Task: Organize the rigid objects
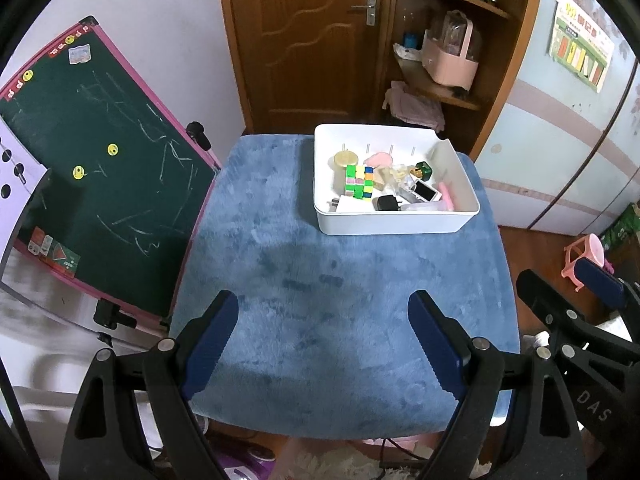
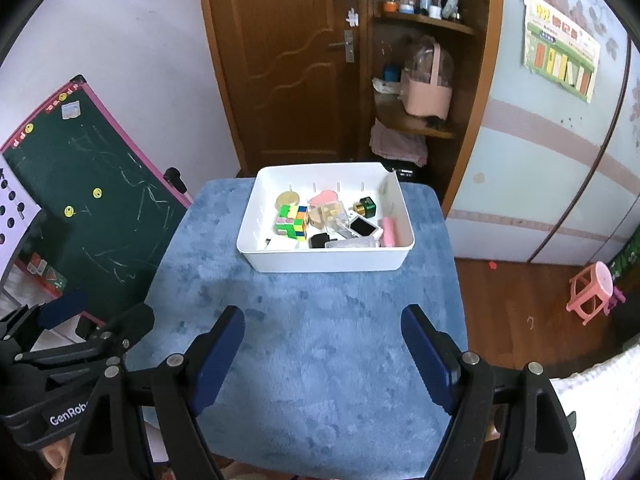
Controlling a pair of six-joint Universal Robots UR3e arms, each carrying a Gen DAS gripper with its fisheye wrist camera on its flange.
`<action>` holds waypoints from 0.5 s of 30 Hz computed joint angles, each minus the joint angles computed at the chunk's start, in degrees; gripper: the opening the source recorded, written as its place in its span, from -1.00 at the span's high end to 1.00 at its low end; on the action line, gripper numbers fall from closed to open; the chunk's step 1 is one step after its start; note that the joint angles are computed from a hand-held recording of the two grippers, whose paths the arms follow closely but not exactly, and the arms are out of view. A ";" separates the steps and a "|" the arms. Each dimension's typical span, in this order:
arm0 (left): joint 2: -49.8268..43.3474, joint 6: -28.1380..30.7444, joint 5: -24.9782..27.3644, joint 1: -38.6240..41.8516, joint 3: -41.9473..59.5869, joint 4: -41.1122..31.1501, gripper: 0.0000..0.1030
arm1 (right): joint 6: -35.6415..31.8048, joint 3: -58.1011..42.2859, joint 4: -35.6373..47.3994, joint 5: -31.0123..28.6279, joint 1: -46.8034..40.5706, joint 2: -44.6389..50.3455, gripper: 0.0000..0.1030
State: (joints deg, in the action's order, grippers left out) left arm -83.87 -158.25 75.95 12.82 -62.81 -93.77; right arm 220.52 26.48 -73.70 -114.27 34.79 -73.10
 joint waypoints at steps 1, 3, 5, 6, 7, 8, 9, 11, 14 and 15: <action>-0.15 -0.08 0.20 -0.10 0.06 0.03 -0.72 | 0.02 -0.03 0.07 0.08 -0.09 0.06 -0.58; -0.70 -0.32 0.44 -0.26 0.54 -0.22 -0.72 | -0.21 -0.39 0.13 0.23 -0.31 0.43 -0.58; -1.02 -0.45 0.56 -0.28 0.77 -0.32 -0.72 | -0.25 -0.79 0.27 0.17 -0.31 0.76 -0.58; -1.21 -0.46 0.64 -0.34 1.01 -0.41 -0.72 | -0.41 -0.82 0.25 0.22 -0.40 0.83 -0.58; -1.40 -0.49 0.73 -0.44 1.20 -0.43 -0.72 | -0.47 -0.96 0.29 0.26 -0.44 0.93 -0.58; -1.42 -0.52 0.74 -0.48 1.20 -0.42 -0.72 | -0.49 -0.84 0.18 0.32 -0.49 0.93 -0.58; -1.40 -0.56 0.77 -0.50 1.19 -0.44 -0.72 | -0.55 -0.02 -0.23 0.42 -0.60 0.48 -0.58; -1.36 -0.66 0.74 -0.55 1.18 -0.47 -0.72 | -0.55 0.30 -0.24 0.53 -0.70 0.25 -0.58; -1.30 -0.14 0.64 -0.38 1.07 -0.65 -0.72 | -0.58 0.38 -0.14 0.55 -0.86 0.08 -0.58; -1.30 -0.14 0.65 -0.38 0.99 -0.59 -0.72 | -0.68 0.43 -0.12 0.56 -0.93 0.00 -0.58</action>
State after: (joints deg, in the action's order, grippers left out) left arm -85.17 -158.38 76.60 12.44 -61.82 -94.37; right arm 219.84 26.91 -73.82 -113.71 33.86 -73.10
